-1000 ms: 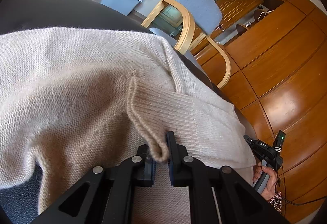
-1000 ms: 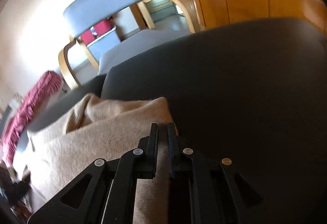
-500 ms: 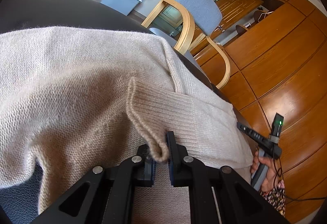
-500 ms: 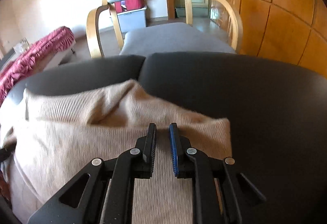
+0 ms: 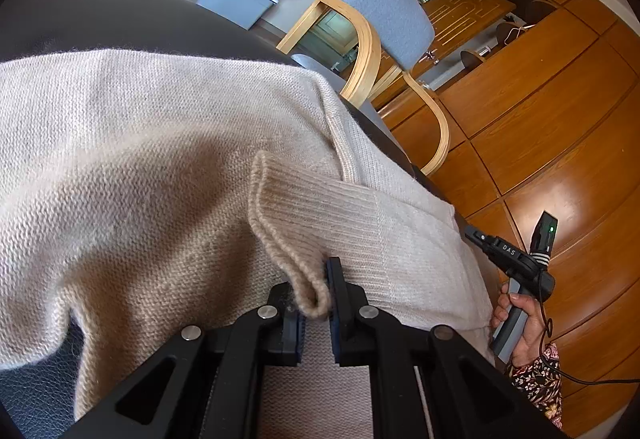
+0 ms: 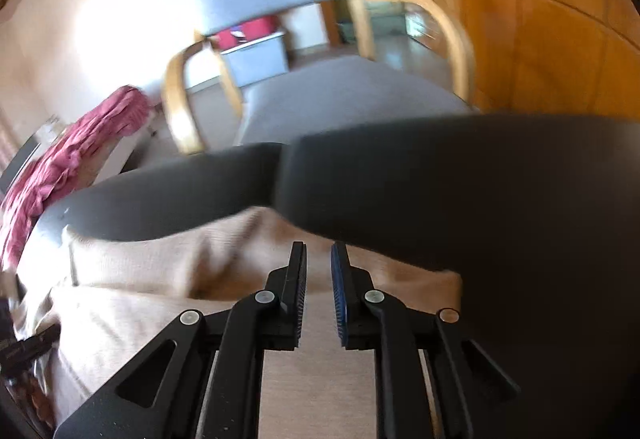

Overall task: Fold clothes
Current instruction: 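Hold the cuff with the left tool while the right tool presses the sweater edge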

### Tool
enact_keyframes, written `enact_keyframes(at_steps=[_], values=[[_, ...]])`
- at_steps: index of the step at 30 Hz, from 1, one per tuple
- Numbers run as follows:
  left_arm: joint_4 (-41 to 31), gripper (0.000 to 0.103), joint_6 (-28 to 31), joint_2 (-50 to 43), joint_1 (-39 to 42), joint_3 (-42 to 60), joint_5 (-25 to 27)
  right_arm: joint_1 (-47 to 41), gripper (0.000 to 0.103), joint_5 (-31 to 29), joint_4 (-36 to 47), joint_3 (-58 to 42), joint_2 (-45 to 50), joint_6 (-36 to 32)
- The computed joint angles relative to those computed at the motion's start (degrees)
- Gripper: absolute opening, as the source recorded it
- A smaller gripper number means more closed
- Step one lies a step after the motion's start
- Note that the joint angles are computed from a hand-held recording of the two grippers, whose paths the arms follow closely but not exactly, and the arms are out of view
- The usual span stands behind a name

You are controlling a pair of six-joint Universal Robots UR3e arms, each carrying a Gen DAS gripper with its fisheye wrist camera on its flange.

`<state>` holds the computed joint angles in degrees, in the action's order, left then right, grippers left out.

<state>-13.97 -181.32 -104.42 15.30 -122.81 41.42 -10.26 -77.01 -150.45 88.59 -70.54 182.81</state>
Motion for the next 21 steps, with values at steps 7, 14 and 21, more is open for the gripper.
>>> enact_keyframes(at_steps=[7,14,21], values=[[0.25,0.009,0.01,-0.27,0.11,-0.04,-0.19,3.59,0.010,-5.99,5.98,-14.90,12.05,2.37],[0.89,0.009,-0.02,-0.76,0.28,-0.24,-0.60,0.26,0.010,-1.44,0.37,-9.03,9.54,5.47],[1.03,0.009,0.21,-0.97,0.55,-0.39,-1.01,-9.03,0.013,8.44,-4.44,16.19,-13.23,4.05]])
